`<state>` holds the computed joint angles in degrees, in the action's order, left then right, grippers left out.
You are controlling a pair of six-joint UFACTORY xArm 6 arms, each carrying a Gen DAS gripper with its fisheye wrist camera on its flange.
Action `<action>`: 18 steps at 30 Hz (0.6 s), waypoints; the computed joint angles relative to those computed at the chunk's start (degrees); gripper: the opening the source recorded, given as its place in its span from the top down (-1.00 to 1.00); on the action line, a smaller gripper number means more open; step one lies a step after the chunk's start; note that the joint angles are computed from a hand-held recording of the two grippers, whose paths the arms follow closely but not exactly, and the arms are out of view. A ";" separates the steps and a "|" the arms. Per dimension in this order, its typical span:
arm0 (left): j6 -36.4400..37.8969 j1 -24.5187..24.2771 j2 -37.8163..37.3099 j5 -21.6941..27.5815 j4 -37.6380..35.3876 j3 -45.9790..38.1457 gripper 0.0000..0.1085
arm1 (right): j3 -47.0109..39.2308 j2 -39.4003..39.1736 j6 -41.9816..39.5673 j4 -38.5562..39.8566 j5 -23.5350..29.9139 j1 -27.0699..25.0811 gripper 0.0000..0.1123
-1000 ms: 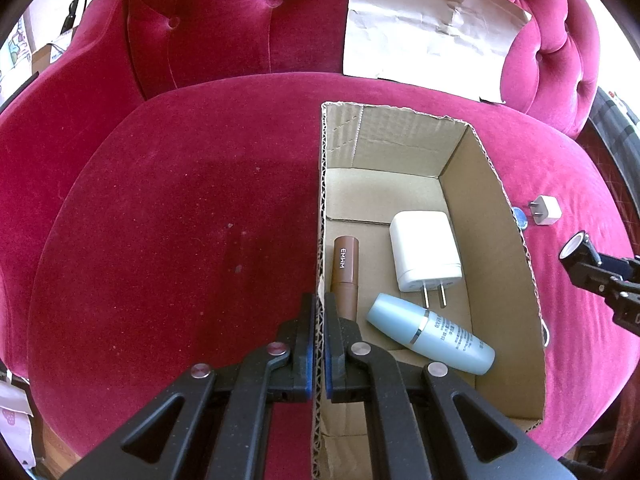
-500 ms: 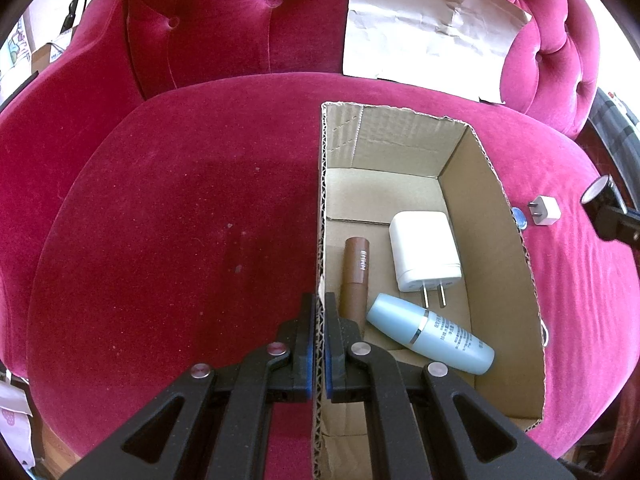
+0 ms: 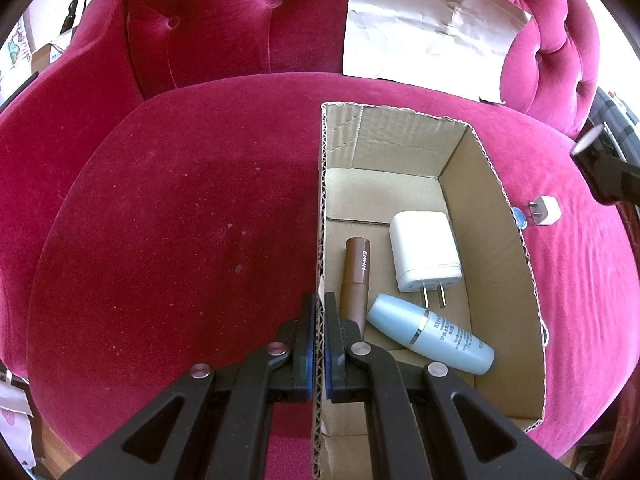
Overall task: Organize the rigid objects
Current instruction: 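Carry the black jar over the box with the right gripper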
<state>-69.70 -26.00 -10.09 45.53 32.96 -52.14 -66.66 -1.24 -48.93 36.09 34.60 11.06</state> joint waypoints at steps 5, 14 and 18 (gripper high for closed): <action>-0.03 -0.03 -0.12 -0.05 -0.01 0.11 0.95 | 0.26 -0.38 -0.24 1.17 0.15 1.68 0.21; 0.03 0.09 -0.28 -0.49 -0.18 0.39 0.95 | 0.24 0.19 -0.69 3.13 0.23 4.51 0.21; 0.02 0.09 -0.31 -0.52 -0.19 0.43 0.94 | 0.58 0.64 -0.78 3.72 0.07 5.75 0.21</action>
